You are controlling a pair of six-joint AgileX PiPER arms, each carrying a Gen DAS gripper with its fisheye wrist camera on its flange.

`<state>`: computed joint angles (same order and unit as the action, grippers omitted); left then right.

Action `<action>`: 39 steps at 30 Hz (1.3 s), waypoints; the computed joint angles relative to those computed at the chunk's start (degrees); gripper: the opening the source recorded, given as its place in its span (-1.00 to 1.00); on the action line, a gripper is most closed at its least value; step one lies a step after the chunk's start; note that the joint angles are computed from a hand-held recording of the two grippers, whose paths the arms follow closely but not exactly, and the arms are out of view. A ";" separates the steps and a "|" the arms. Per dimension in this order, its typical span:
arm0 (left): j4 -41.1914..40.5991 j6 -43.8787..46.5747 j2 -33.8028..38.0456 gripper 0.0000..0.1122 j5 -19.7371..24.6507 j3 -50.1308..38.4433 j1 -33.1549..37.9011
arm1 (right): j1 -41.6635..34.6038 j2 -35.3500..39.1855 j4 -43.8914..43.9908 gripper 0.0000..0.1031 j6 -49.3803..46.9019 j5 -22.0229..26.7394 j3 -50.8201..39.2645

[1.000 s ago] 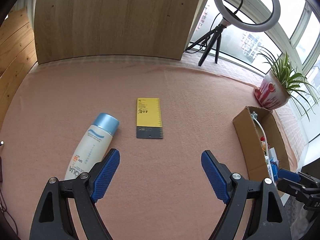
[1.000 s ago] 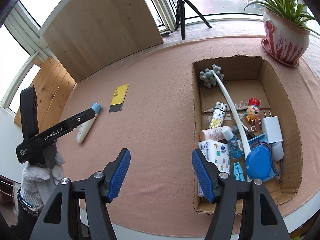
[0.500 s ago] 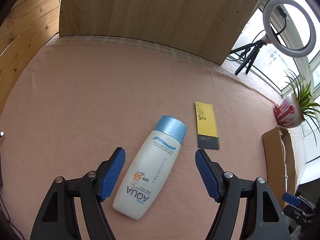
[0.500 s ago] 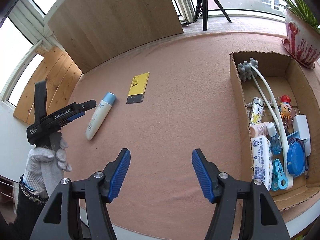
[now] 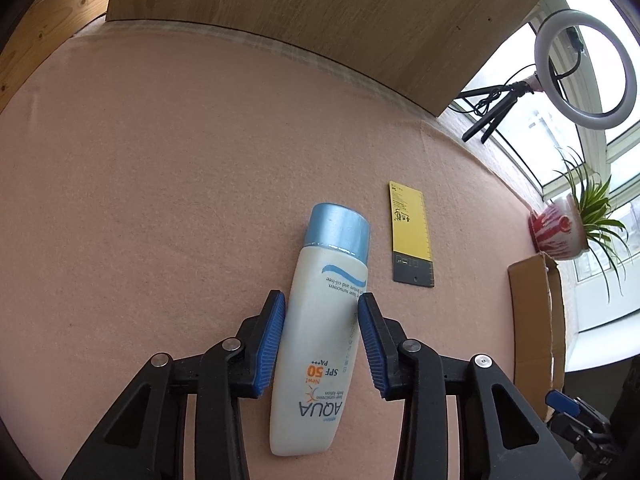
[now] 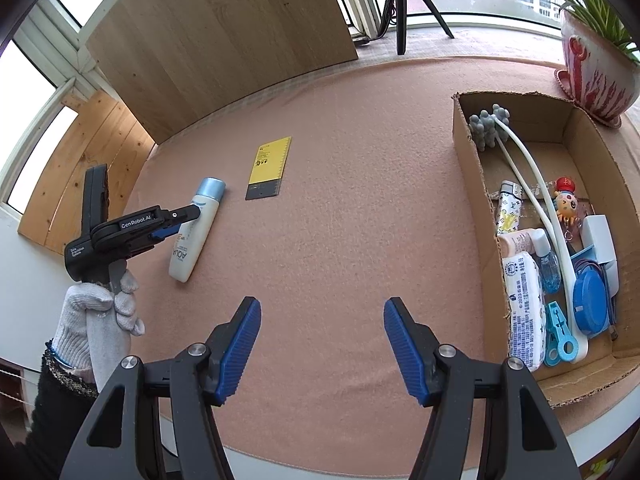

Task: Organize objects
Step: 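Move the left gripper to the white AQUA sunscreen bottle and grasp it, then grasp the sunscreen bottle with the right gripper beside the left gripper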

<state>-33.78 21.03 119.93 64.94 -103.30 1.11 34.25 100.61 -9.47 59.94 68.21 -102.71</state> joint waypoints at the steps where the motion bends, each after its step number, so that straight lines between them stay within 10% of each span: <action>1: -0.51 0.47 -0.45 -0.29 -0.14 0.96 -0.32 | -0.07 0.17 0.13 0.17 -0.21 0.12 -0.19; 19: -4.69 -0.46 -16.82 -0.44 -15.42 29.63 -12.72 | -3.51 -2.15 5.10 0.17 -4.12 -5.11 6.19; 25: -3.52 -1.15 -17.28 -0.44 -13.40 29.39 -15.77 | -4.97 -3.85 7.19 0.17 -5.82 -7.28 9.46; 30: 1.57 -5.22 -19.85 0.13 -14.80 29.61 -18.28 | -6.84 -3.85 10.16 0.17 -8.22 -9.20 10.29; 39: 3.64 -3.02 -20.74 0.13 -12.41 28.05 -16.02 | -8.56 0.84 16.85 0.17 -13.51 -11.27 6.84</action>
<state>-30.14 18.01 99.19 52.53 -75.24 -14.92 25.69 101.45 7.38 46.43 56.94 -95.87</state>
